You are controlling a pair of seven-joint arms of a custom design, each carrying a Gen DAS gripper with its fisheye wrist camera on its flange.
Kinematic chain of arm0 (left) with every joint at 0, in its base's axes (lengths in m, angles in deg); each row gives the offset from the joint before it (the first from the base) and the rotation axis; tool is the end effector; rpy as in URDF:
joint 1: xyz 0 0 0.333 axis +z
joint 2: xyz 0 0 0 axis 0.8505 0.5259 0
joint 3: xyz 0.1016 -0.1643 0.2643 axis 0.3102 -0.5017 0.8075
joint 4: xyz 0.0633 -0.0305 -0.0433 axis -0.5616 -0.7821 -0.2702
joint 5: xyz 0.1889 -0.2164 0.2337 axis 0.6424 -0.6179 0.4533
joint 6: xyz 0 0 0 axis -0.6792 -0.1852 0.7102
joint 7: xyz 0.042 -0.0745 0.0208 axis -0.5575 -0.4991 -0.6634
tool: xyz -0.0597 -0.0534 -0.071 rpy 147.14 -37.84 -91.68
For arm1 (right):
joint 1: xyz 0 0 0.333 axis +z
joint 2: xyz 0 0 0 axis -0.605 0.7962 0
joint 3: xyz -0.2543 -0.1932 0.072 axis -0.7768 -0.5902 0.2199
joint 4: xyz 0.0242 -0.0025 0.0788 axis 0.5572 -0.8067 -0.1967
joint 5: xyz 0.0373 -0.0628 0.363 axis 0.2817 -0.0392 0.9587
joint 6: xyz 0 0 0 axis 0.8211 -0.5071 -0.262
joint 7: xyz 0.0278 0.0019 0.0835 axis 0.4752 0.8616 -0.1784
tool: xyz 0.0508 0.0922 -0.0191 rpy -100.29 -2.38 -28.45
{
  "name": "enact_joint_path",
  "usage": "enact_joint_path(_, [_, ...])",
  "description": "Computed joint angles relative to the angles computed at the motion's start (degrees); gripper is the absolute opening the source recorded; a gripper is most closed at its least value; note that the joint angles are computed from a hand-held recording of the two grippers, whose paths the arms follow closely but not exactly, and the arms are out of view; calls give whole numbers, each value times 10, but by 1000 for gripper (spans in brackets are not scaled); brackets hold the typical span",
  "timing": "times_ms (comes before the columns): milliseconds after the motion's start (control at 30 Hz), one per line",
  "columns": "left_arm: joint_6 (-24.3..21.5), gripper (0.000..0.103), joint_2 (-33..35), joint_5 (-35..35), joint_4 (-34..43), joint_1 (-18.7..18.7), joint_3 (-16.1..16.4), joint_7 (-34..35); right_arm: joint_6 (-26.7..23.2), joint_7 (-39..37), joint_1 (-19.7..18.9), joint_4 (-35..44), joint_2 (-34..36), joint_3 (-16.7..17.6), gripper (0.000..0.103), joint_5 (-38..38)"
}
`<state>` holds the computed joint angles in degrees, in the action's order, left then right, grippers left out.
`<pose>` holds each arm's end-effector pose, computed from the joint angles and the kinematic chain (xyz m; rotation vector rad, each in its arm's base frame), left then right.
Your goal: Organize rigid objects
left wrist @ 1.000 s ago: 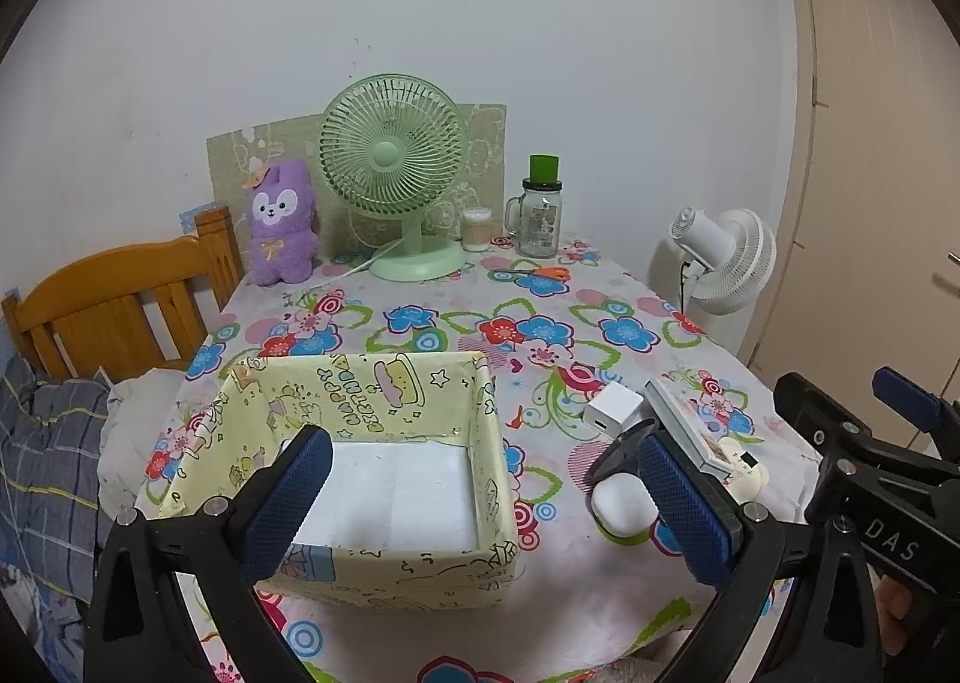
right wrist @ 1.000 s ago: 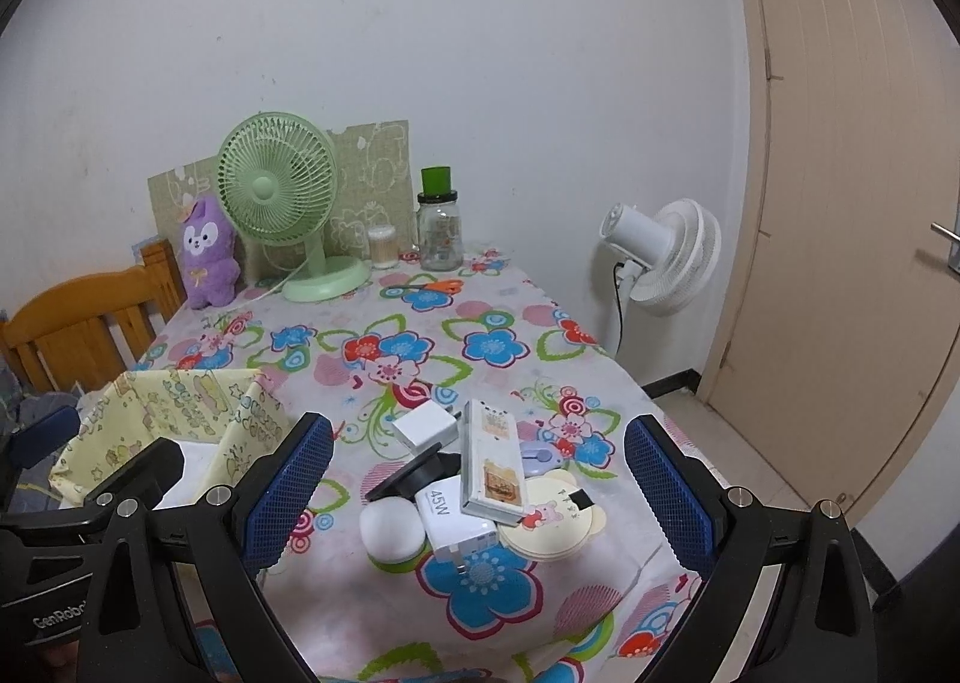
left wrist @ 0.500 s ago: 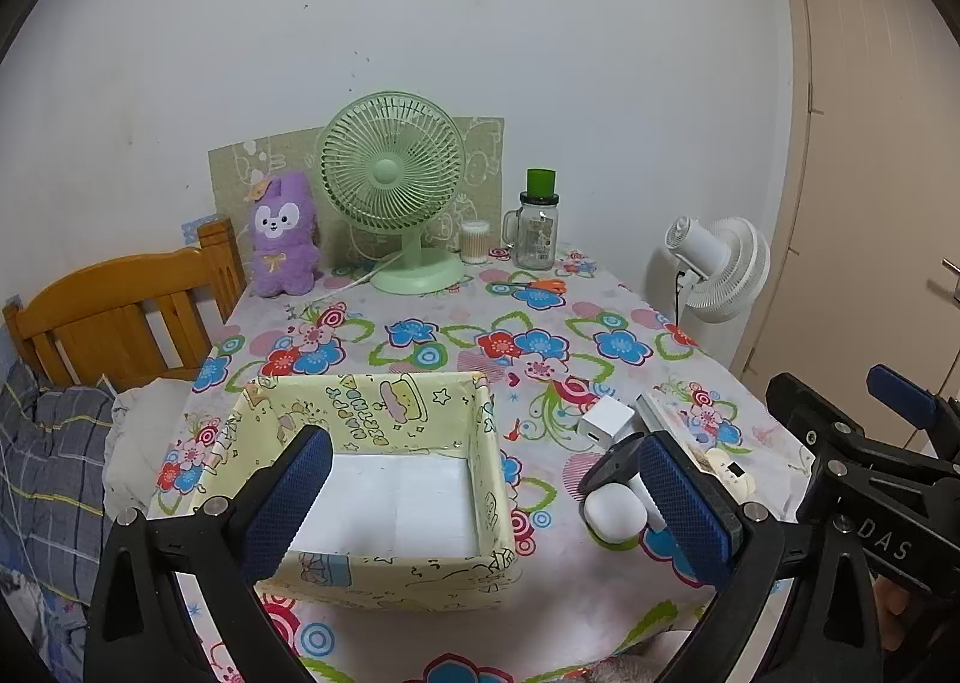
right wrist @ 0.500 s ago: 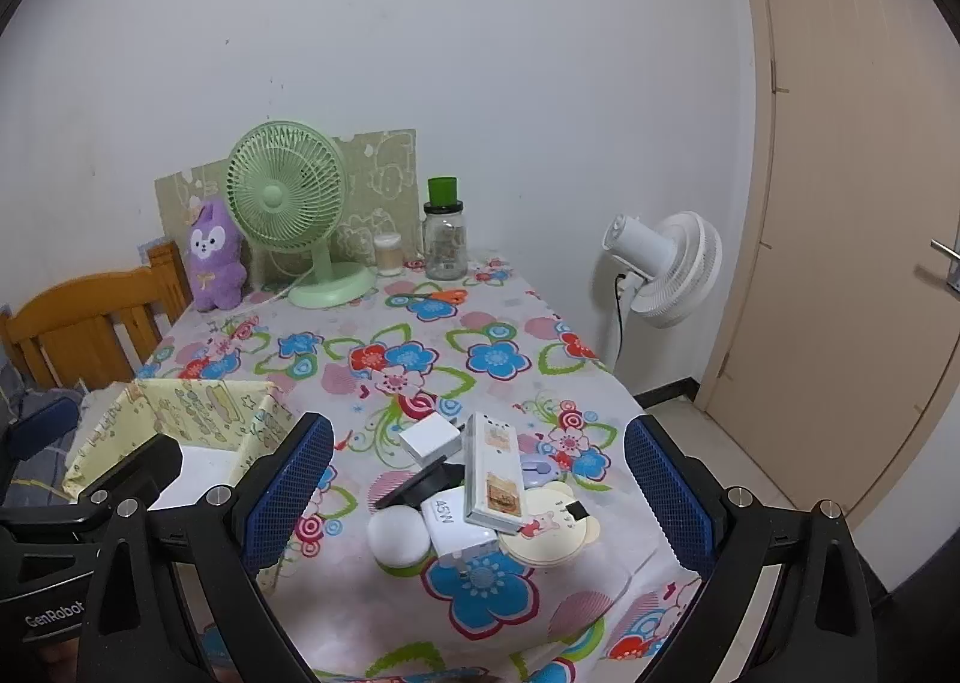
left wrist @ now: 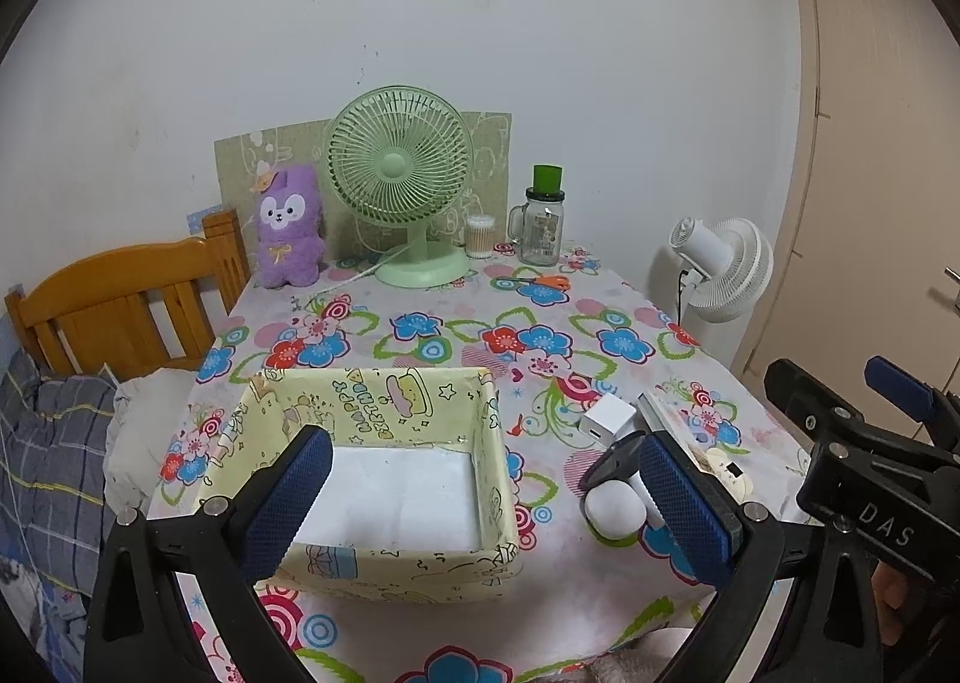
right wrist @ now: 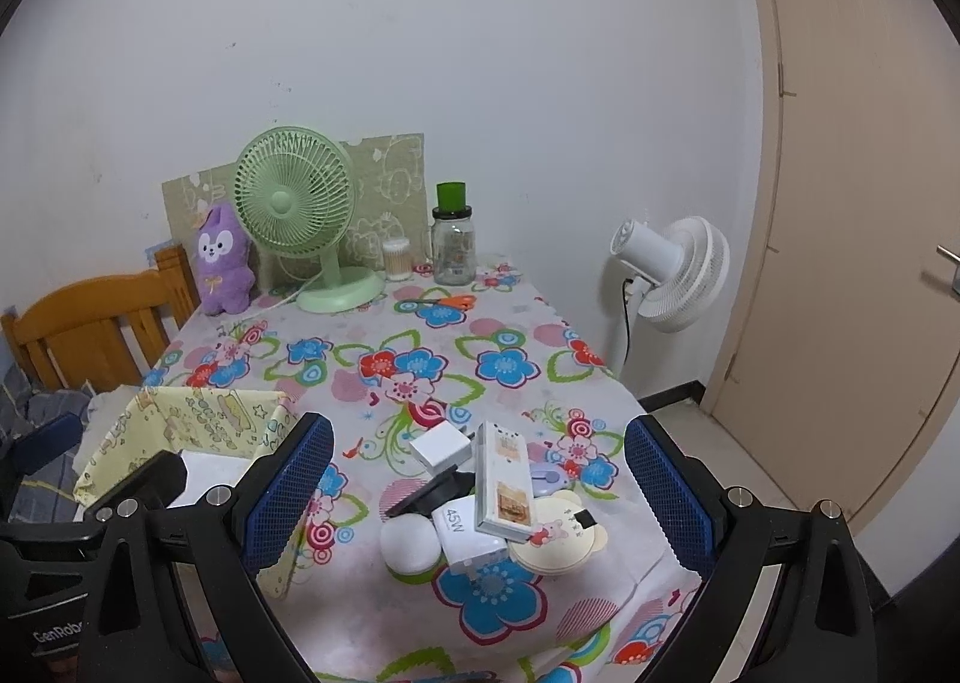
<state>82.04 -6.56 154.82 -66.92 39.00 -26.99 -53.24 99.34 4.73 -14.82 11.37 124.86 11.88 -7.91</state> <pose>0.6416 -0.2492 0.3580 -1.8190 1.3278 -0.7558 0.7247 0.2732 0.3713 -1.7784 1.2585 -0.6938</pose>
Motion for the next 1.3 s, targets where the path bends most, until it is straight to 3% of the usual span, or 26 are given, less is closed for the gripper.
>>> enact_joint_path(133, [-12,103,-3,10,-1,-4,2,-7,-6,-7,-13,4,1,19,99,-1])
enact_joint_path(833, [-10,103,4,34,8,-1,-1,-25,6,-14,-7,6,3,13,99,5])
enact_joint_path(1133, [5,103,40,-12,43,-2,3,27,-12,-19,-29,33,22,35,99,2])
enact_joint_path(1300, [22,102,66,-44,72,-9,13,54,-36,-16,-21,66,44,19,99,-4])
